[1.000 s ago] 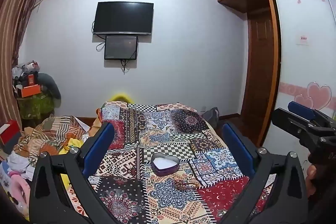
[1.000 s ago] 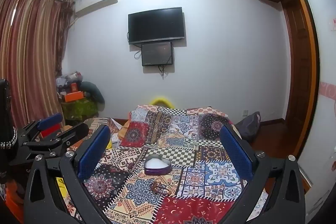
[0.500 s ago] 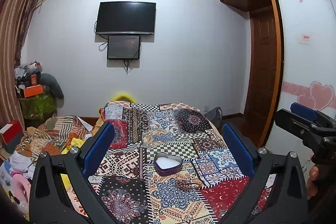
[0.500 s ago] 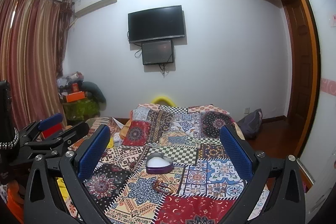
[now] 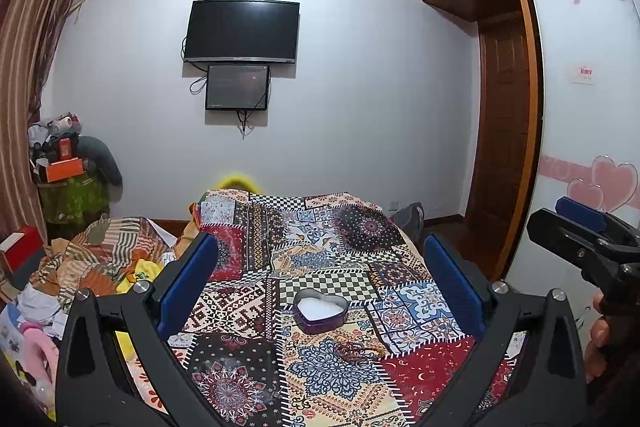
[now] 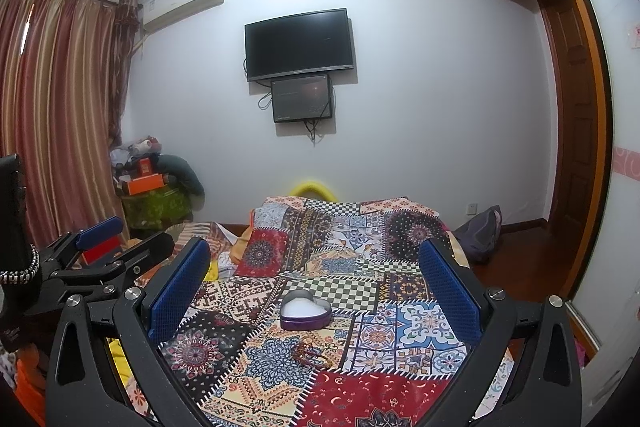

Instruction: Organize jewelry

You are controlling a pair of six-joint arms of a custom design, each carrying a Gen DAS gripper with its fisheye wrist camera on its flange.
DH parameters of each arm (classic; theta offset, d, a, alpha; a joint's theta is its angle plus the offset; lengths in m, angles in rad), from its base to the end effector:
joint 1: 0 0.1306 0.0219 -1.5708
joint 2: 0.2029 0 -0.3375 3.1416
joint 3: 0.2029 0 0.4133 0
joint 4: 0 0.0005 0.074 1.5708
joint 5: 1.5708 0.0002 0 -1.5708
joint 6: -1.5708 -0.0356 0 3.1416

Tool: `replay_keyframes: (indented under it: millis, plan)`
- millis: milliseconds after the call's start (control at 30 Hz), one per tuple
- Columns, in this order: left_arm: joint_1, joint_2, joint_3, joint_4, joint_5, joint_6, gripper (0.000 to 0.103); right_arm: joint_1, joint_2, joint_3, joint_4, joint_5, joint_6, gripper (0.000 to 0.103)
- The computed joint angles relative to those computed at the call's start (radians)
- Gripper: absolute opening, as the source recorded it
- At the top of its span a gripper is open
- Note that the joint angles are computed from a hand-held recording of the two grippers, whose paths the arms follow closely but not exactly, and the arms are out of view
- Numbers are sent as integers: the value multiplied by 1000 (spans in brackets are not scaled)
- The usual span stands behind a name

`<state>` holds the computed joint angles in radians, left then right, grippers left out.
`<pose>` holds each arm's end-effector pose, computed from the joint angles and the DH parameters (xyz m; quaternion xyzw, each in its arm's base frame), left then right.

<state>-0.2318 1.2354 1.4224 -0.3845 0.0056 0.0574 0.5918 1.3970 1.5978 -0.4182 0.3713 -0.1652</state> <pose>0.4775 -0.1134 0.5203 0.0691 0.7703 -0.0935 0.6270 0.4568 0.2908 0.5271 -0.0492 0.7734 0.0937 0.6251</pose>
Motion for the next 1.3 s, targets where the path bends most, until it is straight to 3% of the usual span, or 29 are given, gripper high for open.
replay_keyframes:
  millis: [1300]
  plan:
    - [12, 34, 30, -24, 8, 13, 103, -14, 31, 36, -34, -37, -7, 103]
